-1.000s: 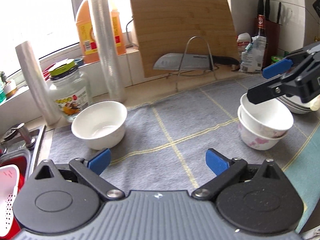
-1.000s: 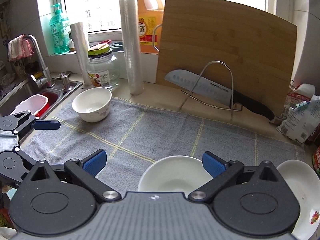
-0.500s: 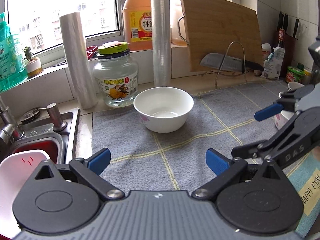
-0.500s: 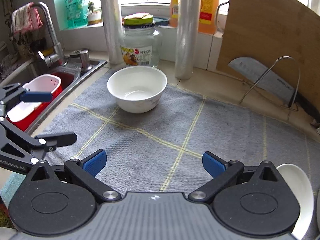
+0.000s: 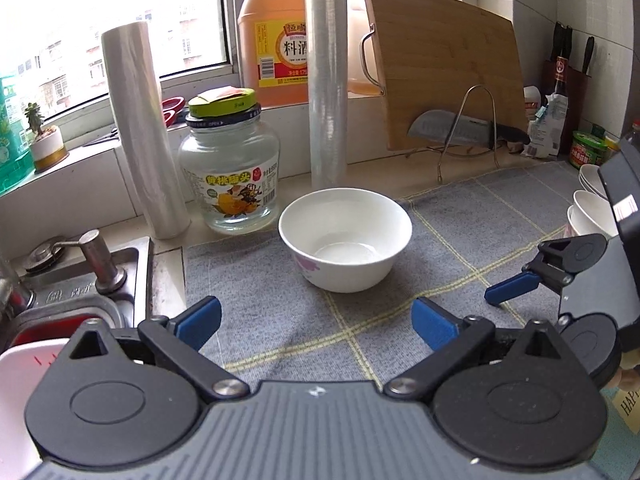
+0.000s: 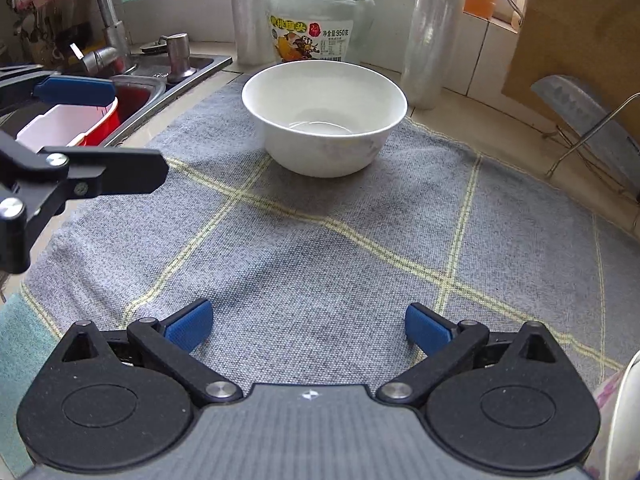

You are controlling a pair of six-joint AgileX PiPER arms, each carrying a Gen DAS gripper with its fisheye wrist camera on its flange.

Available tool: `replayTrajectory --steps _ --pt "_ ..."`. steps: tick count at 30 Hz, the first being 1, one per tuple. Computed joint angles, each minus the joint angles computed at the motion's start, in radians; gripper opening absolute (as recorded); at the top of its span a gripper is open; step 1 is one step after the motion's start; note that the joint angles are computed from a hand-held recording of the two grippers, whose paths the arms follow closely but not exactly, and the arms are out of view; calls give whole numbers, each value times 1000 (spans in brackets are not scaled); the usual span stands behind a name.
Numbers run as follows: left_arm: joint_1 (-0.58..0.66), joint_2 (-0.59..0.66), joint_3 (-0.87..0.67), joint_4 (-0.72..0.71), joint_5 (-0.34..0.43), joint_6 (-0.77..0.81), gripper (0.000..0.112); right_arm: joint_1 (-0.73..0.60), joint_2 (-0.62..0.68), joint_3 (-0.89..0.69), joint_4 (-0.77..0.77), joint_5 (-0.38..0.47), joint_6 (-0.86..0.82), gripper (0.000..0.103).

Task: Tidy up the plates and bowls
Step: 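Move the right gripper toward the remaining white bowl on the towel, then grasp the rim of the last white bowl with the left gripper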

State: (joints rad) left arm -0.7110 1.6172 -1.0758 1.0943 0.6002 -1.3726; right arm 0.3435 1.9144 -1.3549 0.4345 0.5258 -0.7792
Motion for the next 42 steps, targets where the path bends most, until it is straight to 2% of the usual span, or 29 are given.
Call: replayTrajectory --steps 5,8,11,16,20,25,29,34,42 --pt "68 74 -108 -78 -68 187 101 -32 -13 60 190 -46 -227 103" --pt "117 116 -168 -170 -127 315 101 -50 -19 91 302 -61 -349 103" --pt "166 154 -221 -341 -184 476 101 -59 -20 109 380 -73 -440 103" --pt "242 201 -278 -678 -241 761 101 -65 4 74 392 -62 -462 103" --pt "284 225 -309 -906 -246 997 101 -45 32 17 299 -54 -348 103" --pt "302 253 -342 -1027 -219 1151 101 -46 61 -26 315 -39 -356 103" --pt "315 268 -364 -1082 -198 1219 101 -35 87 -86 247 -24 -248 103" --pt "346 280 -382 -1198 -174 1319 101 -14 110 -137 242 -59 -260 103" --pt "372 311 -444 -1296 -122 1436 100 2 174 -258 255 -50 -278 102"
